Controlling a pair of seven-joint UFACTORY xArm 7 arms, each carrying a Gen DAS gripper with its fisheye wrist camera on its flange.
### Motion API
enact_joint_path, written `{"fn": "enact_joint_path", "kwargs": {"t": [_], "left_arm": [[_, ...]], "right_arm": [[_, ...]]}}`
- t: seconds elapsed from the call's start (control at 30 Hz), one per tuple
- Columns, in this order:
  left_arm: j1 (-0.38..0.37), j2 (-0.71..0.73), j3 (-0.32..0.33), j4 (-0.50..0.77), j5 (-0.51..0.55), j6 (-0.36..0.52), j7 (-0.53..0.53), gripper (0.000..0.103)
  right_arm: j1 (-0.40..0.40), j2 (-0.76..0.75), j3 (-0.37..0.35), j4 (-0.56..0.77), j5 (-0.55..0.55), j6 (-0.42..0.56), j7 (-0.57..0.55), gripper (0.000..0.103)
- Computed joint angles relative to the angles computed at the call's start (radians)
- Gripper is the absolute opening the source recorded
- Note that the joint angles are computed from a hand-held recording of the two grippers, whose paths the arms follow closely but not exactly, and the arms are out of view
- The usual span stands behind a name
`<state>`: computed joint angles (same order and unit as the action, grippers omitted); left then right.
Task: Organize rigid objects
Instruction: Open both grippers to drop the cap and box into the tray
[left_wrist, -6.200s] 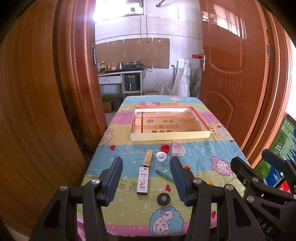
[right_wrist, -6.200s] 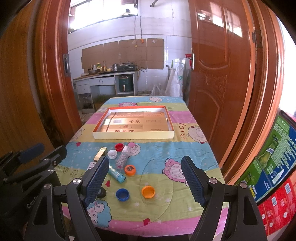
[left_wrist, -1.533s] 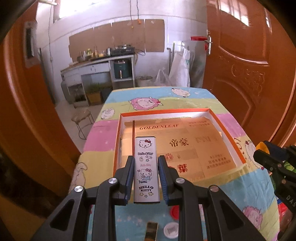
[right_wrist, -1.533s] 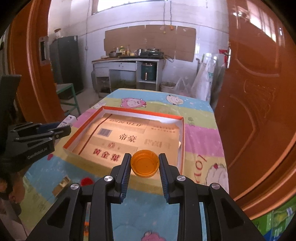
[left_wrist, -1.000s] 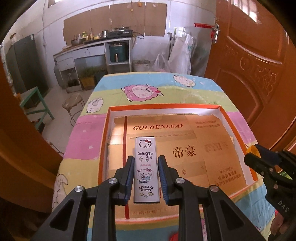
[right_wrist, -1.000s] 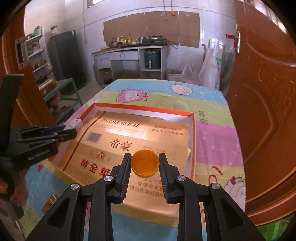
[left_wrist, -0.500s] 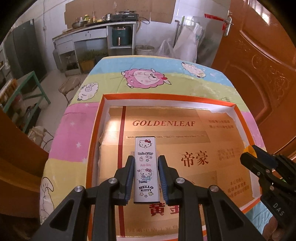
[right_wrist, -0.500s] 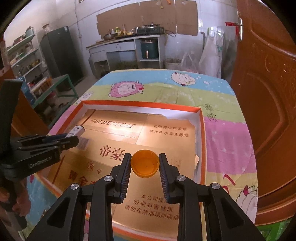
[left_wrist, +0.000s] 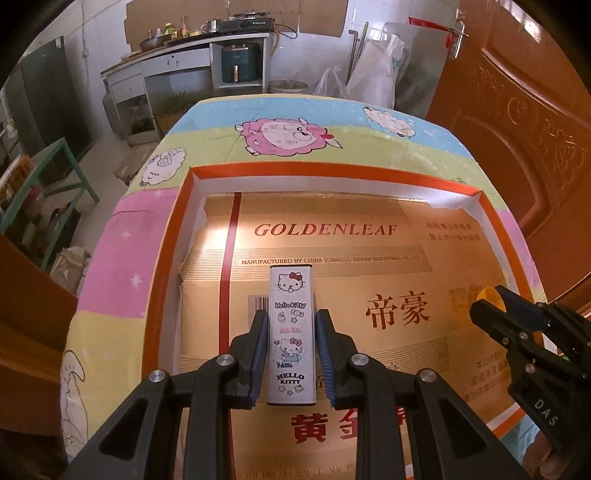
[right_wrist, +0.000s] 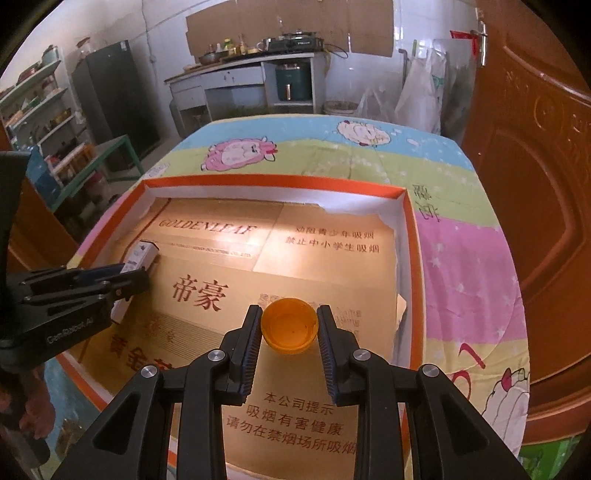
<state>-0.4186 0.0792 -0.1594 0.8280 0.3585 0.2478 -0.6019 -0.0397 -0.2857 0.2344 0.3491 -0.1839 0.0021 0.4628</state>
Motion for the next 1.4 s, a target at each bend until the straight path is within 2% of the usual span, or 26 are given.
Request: {"fn": "enact_joint_path", "kwargs": {"t": [0.13,0.23,0.3,0.33,0.37,0.43,0.47,0.57,0.63,0.7,0.9,1.07,1.4], "left_arm": [[-0.019,0.005,0.014,0.007,0.110,0.010,-0.070,0.026],[-0.024,0.008,0.022,0.001,0.178,-0.006,-0.113,0.027],[-0.020,0.008,0.022,-0.009,0.187,-0.032,-0.116,0.027],[-0.016,0.007,0.023,-0.019,0.187,-0.054,-0.112,0.028],[-0.014,0.005,0.024,-0.026,0.188,-0.070,-0.109,0.029],[-0.022,0.002,0.040,-0.036,0.252,-0.090,-0.150,0.029],[-0.025,0.001,0.045,-0.036,0.279,-0.087,-0.173,0.030],[-0.026,-0.002,0.049,-0.034,0.338,-0.073,-0.238,0.041],[-0.017,-0.005,0.047,-0.039,0.345,-0.073,-0.263,0.055],[-0.006,-0.009,0.046,-0.049,0.339,-0.083,-0.273,0.060],[-0.007,-0.003,0.041,-0.033,0.418,-0.063,-0.332,0.060],[0.000,-0.014,0.035,-0.046,0.419,-0.077,-0.328,0.060],[0.054,-0.123,-0.005,-0.137,0.442,-0.159,-0.371,0.059]], "right_arm": [[-0.018,0.023,0.015,0.004,-0.010,-0.005,0.009,0.031],[-0.070,0.036,0.063,0.008,-0.041,-0.009,0.040,0.031],[-0.128,0.037,0.123,0.015,-0.086,-0.003,0.075,0.032],[-0.151,0.037,0.146,0.017,-0.109,-0.001,0.092,0.035],[-0.159,0.035,0.155,0.017,-0.125,0.000,0.103,0.044],[-0.182,0.031,0.179,0.014,-0.156,-0.003,0.130,0.057],[-0.187,0.029,0.183,0.011,-0.168,-0.005,0.139,0.060],[-0.279,0.011,0.279,0.008,-0.230,-0.005,0.204,0.060],[-0.288,0.000,0.293,0.003,-0.250,-0.003,0.225,0.061],[-0.313,-0.021,0.320,-0.008,-0.268,-0.010,0.250,0.061],[-0.344,-0.114,0.372,-0.069,-0.227,-0.055,0.284,0.061],[-0.284,-0.260,0.373,-0.142,-0.148,-0.047,0.280,0.061],[-0.043,-0.429,0.206,-0.251,-0.056,0.036,0.278,0.061]]}}
